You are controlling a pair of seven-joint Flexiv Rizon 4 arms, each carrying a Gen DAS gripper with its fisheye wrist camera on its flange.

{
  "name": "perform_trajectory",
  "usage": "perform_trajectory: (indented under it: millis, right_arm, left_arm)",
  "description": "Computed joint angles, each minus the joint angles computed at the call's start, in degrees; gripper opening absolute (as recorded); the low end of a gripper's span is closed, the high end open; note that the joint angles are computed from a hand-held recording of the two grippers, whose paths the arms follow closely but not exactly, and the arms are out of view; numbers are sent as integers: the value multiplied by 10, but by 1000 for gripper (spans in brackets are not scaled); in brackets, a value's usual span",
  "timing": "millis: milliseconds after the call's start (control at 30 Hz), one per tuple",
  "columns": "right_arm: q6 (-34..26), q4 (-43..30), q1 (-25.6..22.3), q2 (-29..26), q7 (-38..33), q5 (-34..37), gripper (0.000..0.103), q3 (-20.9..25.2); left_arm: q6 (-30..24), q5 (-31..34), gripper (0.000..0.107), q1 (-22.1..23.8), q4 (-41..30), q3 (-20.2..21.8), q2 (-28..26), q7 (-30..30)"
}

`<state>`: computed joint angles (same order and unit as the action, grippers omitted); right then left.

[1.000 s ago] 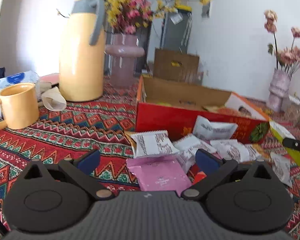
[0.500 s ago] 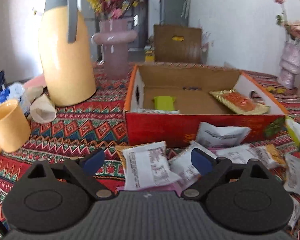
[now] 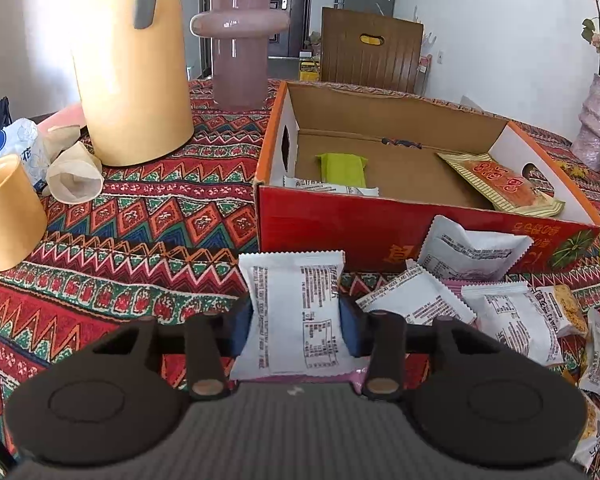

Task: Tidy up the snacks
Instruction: 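Hold the green packet in the right tool while the left tool grasps a white sachet, then carry the green packet and white sachet over the open box with both tools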

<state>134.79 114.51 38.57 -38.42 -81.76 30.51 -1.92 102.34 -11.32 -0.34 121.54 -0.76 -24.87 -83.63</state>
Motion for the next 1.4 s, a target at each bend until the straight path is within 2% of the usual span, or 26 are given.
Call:
perform_trajectory:
  millis: [167,467,733,833,1033,1133,1400]
  right_arm:
    - [5,2,-5,-1,4,-6,38,5]
    - [29,6,-3,-2,-1,-5,38,8]
    - [9,-6,33,38,-82,37,38,-17]
    - [0,-24,38,51,-119,39,38,-23]
    - [-63,-88,46,57,-177,47,38,-48]
    - [-113,-131,60,46,-187,56,38,-79]
    - [-241,-228,114,-28,-126,45,38,-199]
  left_arm:
    - [31,7,44,2,15,1,8,-5]
    - [86,59,44,59,46,-48,32,-26]
    - [107,74,44,49,27,-43,34,-38]
    - [118,62,44,24,10,-26,28,-33]
    - [137,16,44,-25,-34,3,4,-18]
    - [136,-1,44,-37,-58,5,-8,-11]
    - [133,-69,43,-89,-126,38,-68,37]
